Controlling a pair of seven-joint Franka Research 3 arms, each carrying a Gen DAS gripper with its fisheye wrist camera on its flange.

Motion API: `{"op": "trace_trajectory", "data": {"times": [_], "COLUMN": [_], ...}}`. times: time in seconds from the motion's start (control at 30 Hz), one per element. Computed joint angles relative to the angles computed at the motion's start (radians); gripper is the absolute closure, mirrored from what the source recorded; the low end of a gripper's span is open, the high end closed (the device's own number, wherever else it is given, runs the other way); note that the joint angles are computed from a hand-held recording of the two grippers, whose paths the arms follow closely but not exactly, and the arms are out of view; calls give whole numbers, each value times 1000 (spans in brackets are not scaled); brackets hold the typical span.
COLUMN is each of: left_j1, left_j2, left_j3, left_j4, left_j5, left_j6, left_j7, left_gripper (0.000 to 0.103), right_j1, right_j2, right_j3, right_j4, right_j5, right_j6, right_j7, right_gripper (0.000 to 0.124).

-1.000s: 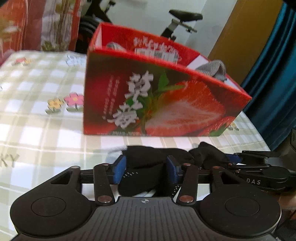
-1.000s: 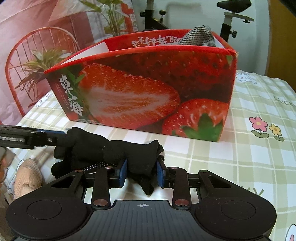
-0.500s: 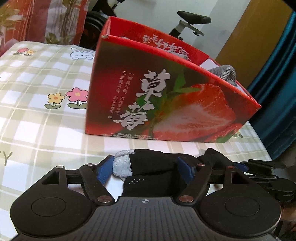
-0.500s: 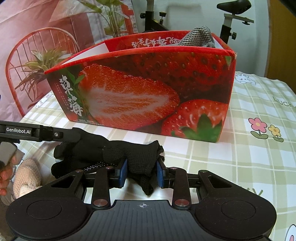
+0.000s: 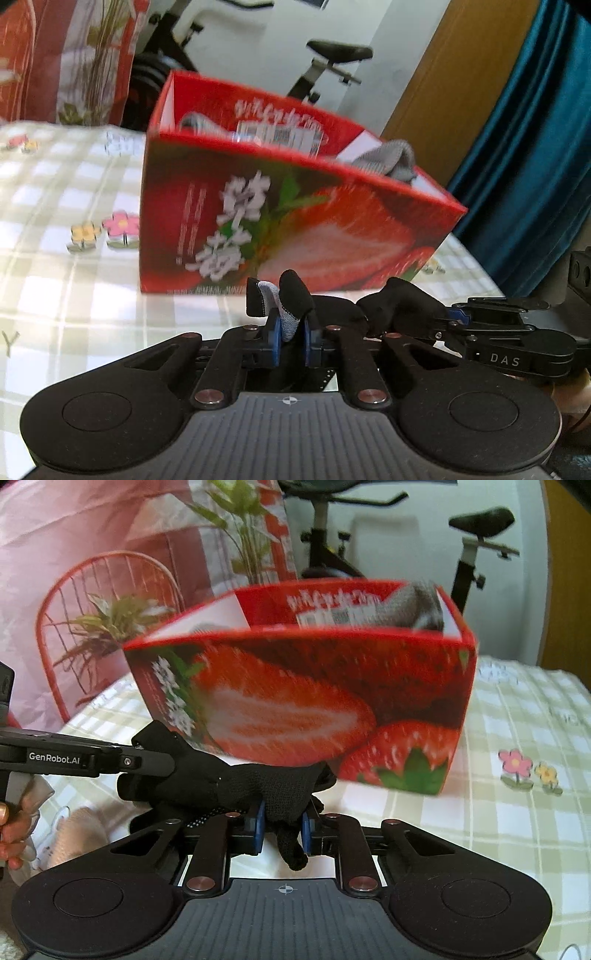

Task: Organize soft objects
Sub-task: 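Lift the black gloves with both grippers and carry them over the box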

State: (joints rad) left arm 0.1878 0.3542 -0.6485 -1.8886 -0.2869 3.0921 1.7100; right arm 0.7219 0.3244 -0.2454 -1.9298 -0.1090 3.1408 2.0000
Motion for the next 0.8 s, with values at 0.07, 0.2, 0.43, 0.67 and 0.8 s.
{"op": "trace_trajectory", "data": {"times": [0.07, 0.2, 0.43, 0.67, 0.8], "left_j1": [26, 97, 19, -192, -240], "left_j2": [-19, -46, -44, 25, 97], "left_j3": [-30, -106, -23, 218, 283], "left_j4": [-18, -35, 66, 241, 367], "left_j5": [-10, 7, 134, 272, 328], "left_j6": [33, 91, 136, 113, 44], "left_j7": [16, 25, -57, -191, -264], "left_gripper": [90, 90, 90, 90, 90], "right_j1": [16, 41, -10, -72, -86], "right_j2": [-9, -24, -31, 43, 124], "right_j3": [-17, -46, 5, 48, 34], "right_j4": [-4, 3, 74, 249, 387], "right_j5": [-8, 7, 87, 165, 165], "right_j6": [24, 64, 108, 53, -20], "right_j7": [2, -23, -132, -225, -211], "right_gripper": [107, 107, 107, 107, 107]}}
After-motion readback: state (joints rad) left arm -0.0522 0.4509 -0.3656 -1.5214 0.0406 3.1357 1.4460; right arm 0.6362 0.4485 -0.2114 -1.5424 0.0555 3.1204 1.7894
